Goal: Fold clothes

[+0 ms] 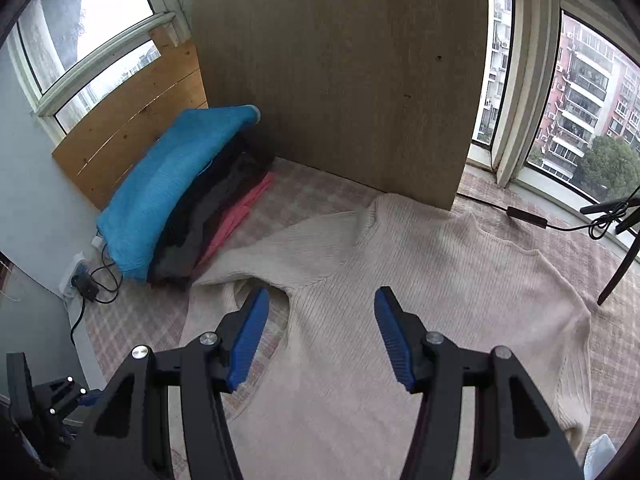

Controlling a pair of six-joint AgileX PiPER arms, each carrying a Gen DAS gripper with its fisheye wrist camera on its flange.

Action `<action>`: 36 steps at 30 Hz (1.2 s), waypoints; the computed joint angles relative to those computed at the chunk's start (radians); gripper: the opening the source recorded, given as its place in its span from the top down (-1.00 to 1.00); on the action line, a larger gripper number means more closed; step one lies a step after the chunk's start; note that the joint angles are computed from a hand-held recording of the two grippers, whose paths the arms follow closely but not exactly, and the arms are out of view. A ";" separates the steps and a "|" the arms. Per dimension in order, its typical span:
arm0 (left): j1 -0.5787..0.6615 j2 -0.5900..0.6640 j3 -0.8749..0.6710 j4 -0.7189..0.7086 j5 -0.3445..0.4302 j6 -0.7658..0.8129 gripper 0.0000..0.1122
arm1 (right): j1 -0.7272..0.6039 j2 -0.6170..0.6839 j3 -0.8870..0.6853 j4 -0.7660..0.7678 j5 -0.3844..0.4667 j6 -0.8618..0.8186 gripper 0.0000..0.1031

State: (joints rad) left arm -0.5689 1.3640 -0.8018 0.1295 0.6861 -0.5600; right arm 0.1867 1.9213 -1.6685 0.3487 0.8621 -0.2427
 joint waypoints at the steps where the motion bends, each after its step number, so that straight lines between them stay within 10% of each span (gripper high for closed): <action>1: 0.012 0.032 0.012 -0.029 -0.036 0.007 0.06 | 0.010 0.037 -0.034 -0.004 0.011 0.017 -0.05; 13: 0.023 0.158 0.043 -0.020 -0.148 -0.063 0.11 | 0.137 0.430 -0.389 0.065 0.212 0.121 -0.05; 17: -0.032 0.166 0.035 0.077 -0.155 -0.165 0.76 | 0.129 0.531 -0.515 0.128 0.259 0.189 -0.05; 20: -0.024 0.156 0.035 0.036 -0.157 -0.112 0.86 | 0.102 0.568 -0.561 0.190 0.261 0.246 -0.06; 24: -0.046 0.099 0.021 0.118 -0.083 -0.166 0.88 | 0.102 0.630 -0.668 0.171 0.283 0.332 -0.05; 27: -0.060 0.032 -0.005 0.215 0.028 -0.198 0.88 | 0.124 0.669 -0.746 0.130 0.319 0.338 0.91; 32: -0.116 -0.141 -0.071 0.450 0.348 -0.176 0.88 | 0.077 0.439 -0.398 0.226 0.164 0.165 0.91; 36: -0.120 -0.222 -0.053 0.361 0.390 0.011 0.56 | 0.040 0.362 -0.303 0.184 0.217 0.111 0.88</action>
